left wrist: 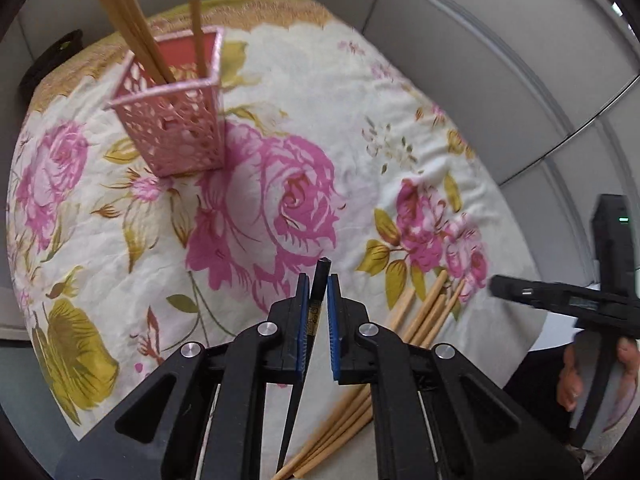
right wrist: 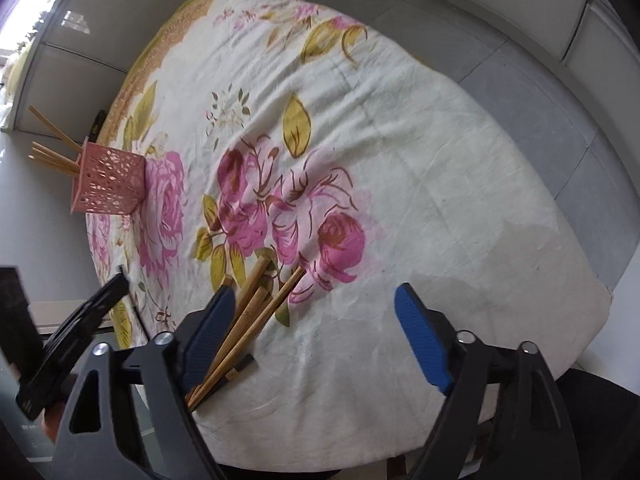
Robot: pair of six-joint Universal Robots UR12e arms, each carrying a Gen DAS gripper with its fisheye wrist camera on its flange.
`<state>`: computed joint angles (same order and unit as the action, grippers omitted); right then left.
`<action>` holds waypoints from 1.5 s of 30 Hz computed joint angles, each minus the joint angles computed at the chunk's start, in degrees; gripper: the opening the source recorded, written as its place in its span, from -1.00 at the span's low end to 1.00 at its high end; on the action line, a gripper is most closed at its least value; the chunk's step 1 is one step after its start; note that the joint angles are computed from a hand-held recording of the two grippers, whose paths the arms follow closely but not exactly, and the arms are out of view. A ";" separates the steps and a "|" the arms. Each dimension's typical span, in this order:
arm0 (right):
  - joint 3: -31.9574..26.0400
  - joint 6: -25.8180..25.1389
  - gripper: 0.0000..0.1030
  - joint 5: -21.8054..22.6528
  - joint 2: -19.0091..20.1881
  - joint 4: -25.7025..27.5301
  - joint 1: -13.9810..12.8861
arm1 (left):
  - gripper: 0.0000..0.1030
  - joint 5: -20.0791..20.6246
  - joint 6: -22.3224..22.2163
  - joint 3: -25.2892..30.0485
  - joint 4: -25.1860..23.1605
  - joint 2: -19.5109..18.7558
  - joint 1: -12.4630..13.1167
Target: Organize utensils
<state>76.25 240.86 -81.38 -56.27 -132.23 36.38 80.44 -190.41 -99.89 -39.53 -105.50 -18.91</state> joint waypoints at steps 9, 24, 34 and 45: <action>-9.09 3.99 -0.51 0.53 3.97 14.85 0.55 | -0.83 -4.94 0.13 -3.55 10.73 4.07 0.67; -23.07 -5.00 -0.61 -7.53 10.52 34.15 3.54 | -0.82 -6.98 -0.53 -6.45 15.43 6.30 1.97; -16.76 2.70 0.20 -1.49 7.62 26.12 2.22 | -0.82 -5.75 -0.15 -6.01 11.53 5.51 1.64; -8.91 0.19 -0.99 -9.32 2.80 18.89 2.05 | -0.82 -4.48 1.47 -5.14 9.41 4.64 0.81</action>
